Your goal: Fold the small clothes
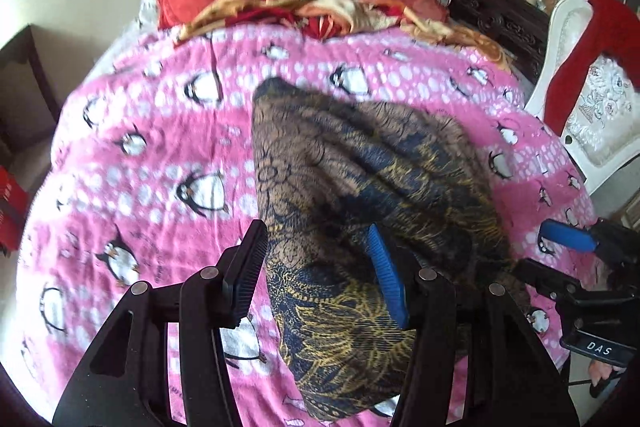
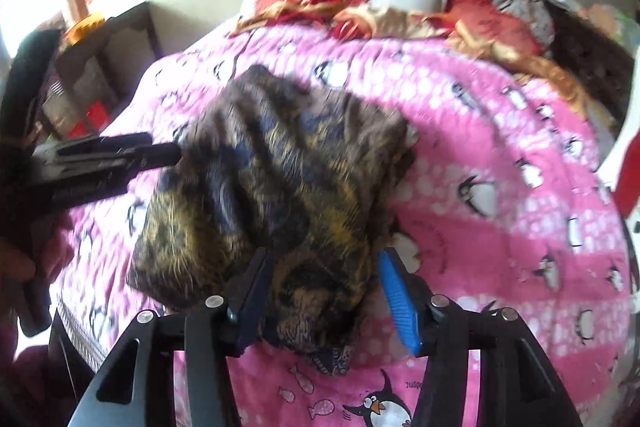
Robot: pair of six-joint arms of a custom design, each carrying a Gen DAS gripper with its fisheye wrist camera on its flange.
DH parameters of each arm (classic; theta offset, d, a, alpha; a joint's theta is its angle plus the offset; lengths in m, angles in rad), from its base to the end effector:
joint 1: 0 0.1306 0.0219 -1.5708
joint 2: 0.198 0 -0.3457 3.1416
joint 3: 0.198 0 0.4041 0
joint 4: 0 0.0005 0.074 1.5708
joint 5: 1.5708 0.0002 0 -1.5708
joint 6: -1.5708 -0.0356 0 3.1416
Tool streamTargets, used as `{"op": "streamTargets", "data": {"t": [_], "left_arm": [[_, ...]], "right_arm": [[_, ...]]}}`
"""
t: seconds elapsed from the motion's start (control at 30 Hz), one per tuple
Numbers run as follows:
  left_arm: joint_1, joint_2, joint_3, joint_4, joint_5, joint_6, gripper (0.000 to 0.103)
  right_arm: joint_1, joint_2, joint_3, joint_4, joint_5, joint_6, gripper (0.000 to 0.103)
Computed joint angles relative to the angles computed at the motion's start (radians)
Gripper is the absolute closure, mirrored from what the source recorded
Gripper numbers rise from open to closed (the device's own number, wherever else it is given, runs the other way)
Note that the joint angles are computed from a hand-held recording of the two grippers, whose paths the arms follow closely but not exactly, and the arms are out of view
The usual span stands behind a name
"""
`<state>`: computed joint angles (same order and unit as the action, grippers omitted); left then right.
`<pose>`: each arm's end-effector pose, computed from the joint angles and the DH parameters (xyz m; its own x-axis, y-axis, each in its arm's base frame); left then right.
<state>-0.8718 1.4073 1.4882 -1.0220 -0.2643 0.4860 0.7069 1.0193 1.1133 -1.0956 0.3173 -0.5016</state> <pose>0.3286 -0.3773 0.4211 -0.7587 0.2019 -0.6193 0.3229 0.9423 -0.0884 0.2832 0.2266 0.4019 -0.7968 -0.0798 -0.5989 -0.1209 0.9922 0.0287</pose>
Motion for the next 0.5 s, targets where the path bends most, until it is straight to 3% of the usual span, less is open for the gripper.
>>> {"op": "streamTargets", "data": {"t": [0.1,0.23,0.5], "left_arm": [[-0.021,-0.002,0.017,-0.023,-0.060,-0.007,0.051],[-0.030,-0.025,0.007,-0.023,-0.070,0.012,0.050],[-0.039,-0.059,-0.014,-0.028,-0.099,0.041,0.050]], "right_arm": [[0.029,0.005,0.022,-0.002,0.060,-0.052,0.038],[0.051,0.019,0.049,-0.004,0.108,-0.120,0.029],[0.071,0.049,0.085,-0.044,0.151,-0.164,0.028]]}}
